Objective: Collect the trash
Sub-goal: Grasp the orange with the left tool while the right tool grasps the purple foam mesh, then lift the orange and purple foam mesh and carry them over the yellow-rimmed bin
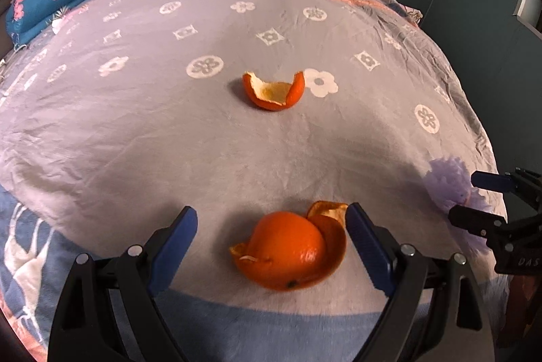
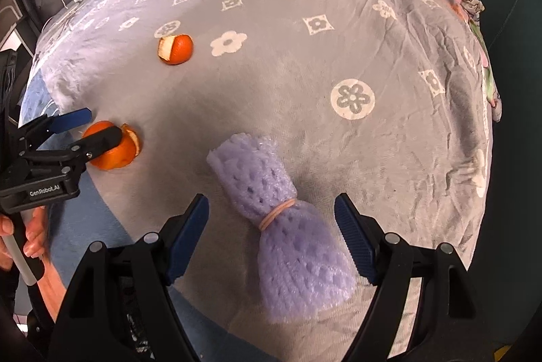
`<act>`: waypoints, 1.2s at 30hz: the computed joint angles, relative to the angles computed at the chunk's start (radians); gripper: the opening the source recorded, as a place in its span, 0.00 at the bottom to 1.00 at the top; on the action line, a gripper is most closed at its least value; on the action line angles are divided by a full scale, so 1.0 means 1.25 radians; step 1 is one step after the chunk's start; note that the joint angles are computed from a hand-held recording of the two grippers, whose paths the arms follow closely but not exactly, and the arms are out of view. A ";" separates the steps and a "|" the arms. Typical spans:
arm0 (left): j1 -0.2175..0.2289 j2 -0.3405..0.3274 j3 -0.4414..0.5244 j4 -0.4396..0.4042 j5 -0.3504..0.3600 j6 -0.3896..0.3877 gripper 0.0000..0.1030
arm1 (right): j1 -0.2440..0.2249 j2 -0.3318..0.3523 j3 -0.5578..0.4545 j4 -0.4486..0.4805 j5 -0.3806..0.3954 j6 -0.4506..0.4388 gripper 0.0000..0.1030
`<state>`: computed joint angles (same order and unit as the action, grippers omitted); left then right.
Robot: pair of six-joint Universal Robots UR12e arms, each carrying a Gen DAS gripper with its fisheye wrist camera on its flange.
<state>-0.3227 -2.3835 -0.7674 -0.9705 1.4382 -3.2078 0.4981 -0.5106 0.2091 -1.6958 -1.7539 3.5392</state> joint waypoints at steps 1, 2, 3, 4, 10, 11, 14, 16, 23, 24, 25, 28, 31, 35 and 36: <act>0.000 -0.004 0.005 -0.005 -0.003 0.001 0.83 | 0.000 0.008 -0.014 0.009 -0.001 0.001 0.71; -0.001 -0.007 0.008 -0.007 -0.004 0.004 0.82 | -0.001 0.014 -0.023 0.015 -0.002 0.001 0.71; -0.003 -0.010 0.011 -0.008 -0.003 0.009 0.81 | -0.001 0.023 -0.039 0.026 -0.002 0.002 0.71; -0.004 -0.011 0.012 -0.008 0.000 0.014 0.78 | -0.002 0.031 -0.053 0.038 0.000 0.004 0.71; -0.008 -0.015 0.015 -0.002 0.007 0.019 0.59 | -0.003 0.066 -0.116 0.088 0.001 0.013 0.60; -0.009 -0.015 0.015 -0.002 0.013 0.014 0.54 | -0.002 0.065 -0.114 0.086 -0.003 0.012 0.59; -0.009 -0.013 0.013 0.001 0.013 -0.001 0.43 | -0.001 0.071 -0.122 0.091 -0.007 0.011 0.50; -0.009 -0.012 0.011 0.004 0.014 -0.002 0.39 | -0.002 0.087 -0.155 0.105 -0.008 0.013 0.44; -0.006 0.002 -0.011 0.021 0.016 -0.008 0.35 | 0.001 0.125 -0.242 0.128 -0.011 0.017 0.34; -0.006 0.005 -0.016 0.026 0.017 -0.012 0.35 | 0.001 0.132 -0.260 0.132 -0.011 0.015 0.34; -0.005 0.010 -0.023 0.034 0.024 -0.019 0.35 | 0.002 0.137 -0.275 0.133 -0.013 0.013 0.33; 0.002 0.029 -0.047 0.052 0.008 -0.045 0.35 | 0.004 0.154 -0.321 0.141 -0.006 0.012 0.33; 0.005 0.053 -0.081 0.086 0.006 -0.061 0.35 | 0.005 0.170 -0.370 0.154 0.013 0.017 0.33; 0.002 0.080 -0.118 0.130 0.022 -0.078 0.34 | 0.008 0.198 -0.451 0.179 0.041 0.032 0.33; 0.002 0.086 -0.125 0.140 0.021 -0.081 0.34 | 0.008 0.203 -0.470 0.187 0.052 0.038 0.33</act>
<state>-0.3207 -2.2763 -0.9235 -0.7960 1.4644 -3.3091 0.5085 -0.2563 -0.3780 -1.4627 -1.6885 3.5866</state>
